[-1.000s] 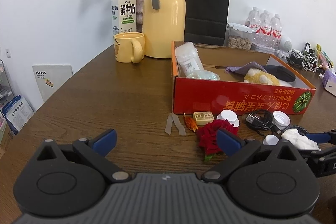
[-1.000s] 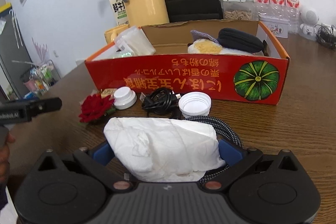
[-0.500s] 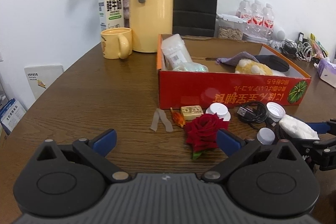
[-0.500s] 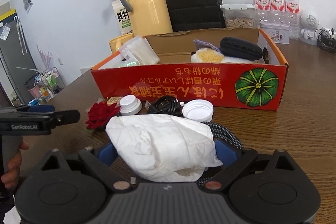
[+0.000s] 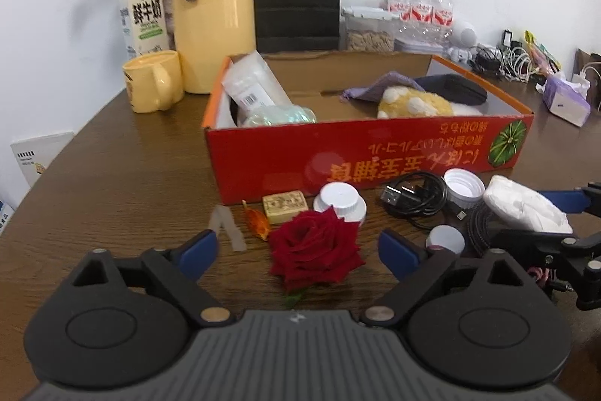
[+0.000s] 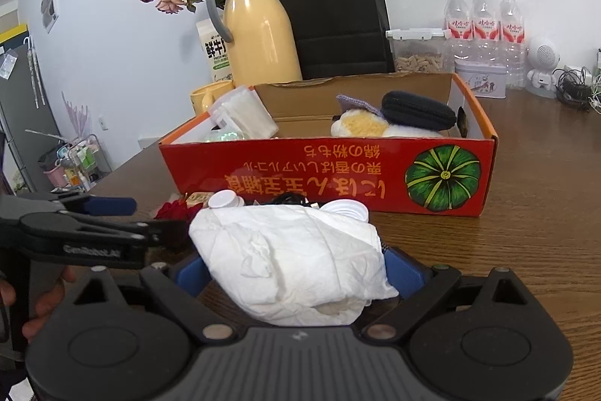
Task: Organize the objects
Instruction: 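Grasp the red rose with the left tool while the right tool holds the tissue, then carry the rose with the left tool while the right tool carries the tissue into the box, releasing both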
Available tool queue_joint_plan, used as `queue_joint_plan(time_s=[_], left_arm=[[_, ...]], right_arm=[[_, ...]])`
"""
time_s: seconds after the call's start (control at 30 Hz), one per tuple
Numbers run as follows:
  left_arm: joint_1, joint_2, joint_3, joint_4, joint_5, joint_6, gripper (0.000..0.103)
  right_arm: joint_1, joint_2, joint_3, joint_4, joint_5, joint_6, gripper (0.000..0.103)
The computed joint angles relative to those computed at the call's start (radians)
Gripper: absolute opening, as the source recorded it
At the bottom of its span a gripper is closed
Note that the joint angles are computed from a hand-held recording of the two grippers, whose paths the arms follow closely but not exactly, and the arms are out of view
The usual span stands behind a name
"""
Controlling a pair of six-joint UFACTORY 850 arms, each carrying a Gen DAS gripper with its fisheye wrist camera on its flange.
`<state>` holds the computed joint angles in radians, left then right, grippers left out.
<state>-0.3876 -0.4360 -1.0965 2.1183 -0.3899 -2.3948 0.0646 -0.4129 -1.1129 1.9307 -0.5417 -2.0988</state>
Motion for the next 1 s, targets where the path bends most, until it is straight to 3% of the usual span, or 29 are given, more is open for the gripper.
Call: queue_joint_plan(time_s=[0.03, 0.1, 0.17, 0.27, 0.33, 1.0], left_arm=[[0.003, -0.004, -0.004, 0.006, 0.01, -0.005, 0.086], [0.011, -0.011, -0.009, 0.029, 0.041, -0.031, 0.062], [0.019, -0.012, -0.006, 0.09, 0.065, -0.105, 0.049], [0.025, -0.002, 0.012, 0.197, 0.056, -0.219, 0.041], [0.024, 0.005, 0.023, 0.253, 0.046, -0.272, 0.04], [-0.009, 0.08, 0.077, 0.304, -0.106, -0.294, 0.037]], right_arm=[[0.0, 0.0, 0.0, 0.001, 0.0, -0.001, 0.096], [0.001, 0.0, 0.0, 0.004, 0.001, -0.005, 0.096], [0.001, -0.001, 0.001, 0.008, 0.001, -0.011, 0.096], [0.001, -0.001, 0.001, 0.008, 0.002, -0.012, 0.096], [0.002, -0.001, 0.002, 0.011, 0.003, -0.016, 0.096], [0.007, 0.041, 0.028, 0.144, -0.018, -0.186, 0.096]])
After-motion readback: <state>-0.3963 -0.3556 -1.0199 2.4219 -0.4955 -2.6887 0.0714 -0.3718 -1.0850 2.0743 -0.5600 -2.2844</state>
